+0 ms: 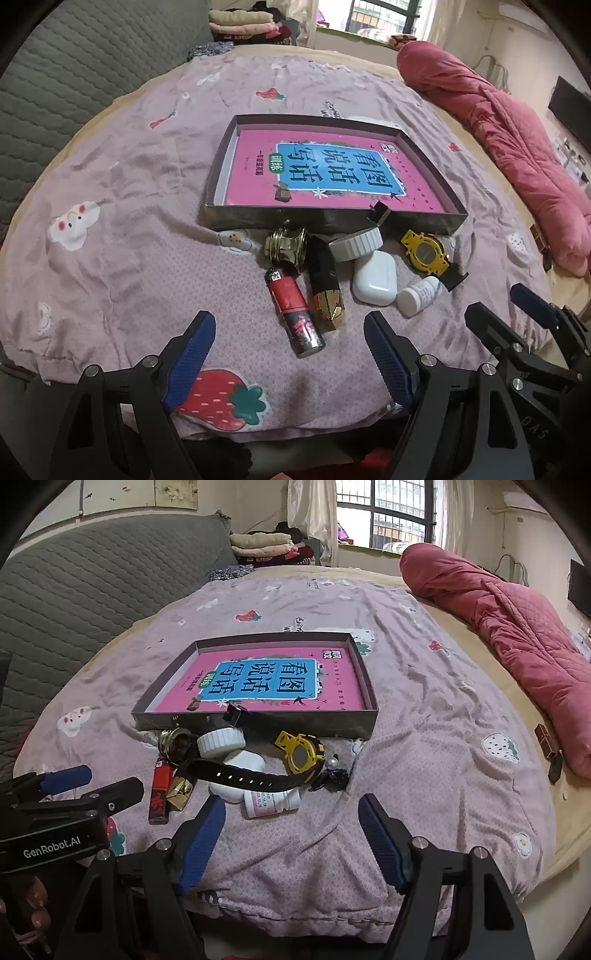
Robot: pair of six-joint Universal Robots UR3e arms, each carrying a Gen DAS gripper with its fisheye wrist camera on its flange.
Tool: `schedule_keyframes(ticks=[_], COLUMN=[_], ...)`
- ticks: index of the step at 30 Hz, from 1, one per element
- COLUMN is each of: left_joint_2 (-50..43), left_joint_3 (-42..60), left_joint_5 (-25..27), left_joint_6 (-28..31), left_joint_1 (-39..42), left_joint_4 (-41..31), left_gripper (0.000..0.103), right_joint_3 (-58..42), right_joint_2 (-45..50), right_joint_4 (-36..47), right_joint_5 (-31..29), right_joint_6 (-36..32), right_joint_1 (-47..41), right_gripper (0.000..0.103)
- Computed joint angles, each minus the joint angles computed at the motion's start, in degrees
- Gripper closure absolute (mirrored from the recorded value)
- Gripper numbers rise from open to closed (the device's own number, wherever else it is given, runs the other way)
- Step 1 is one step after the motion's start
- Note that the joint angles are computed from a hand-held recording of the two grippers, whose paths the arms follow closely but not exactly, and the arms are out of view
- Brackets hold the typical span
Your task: Organize rigid objects
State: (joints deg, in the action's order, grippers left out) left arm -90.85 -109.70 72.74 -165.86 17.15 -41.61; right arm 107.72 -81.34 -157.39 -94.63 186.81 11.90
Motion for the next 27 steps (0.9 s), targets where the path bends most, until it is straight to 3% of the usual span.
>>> schedule_keyframes(ticks=[27], left_joint_2=[0.9], left_joint_3=[-1.1], left_joint_5=[1.1], left_joint_6=[0.7], left_joint_1=[-1.0], left_joint_4=[2.1], left_gripper=[0.02], right_joint_3=[-0.3], right_joint_2=[0.7], right_joint_4=[-1.6], right_joint_5=[-0.4], right_joint_6=[-1.3], right_joint_1=[0.7], right_gripper=[0.029])
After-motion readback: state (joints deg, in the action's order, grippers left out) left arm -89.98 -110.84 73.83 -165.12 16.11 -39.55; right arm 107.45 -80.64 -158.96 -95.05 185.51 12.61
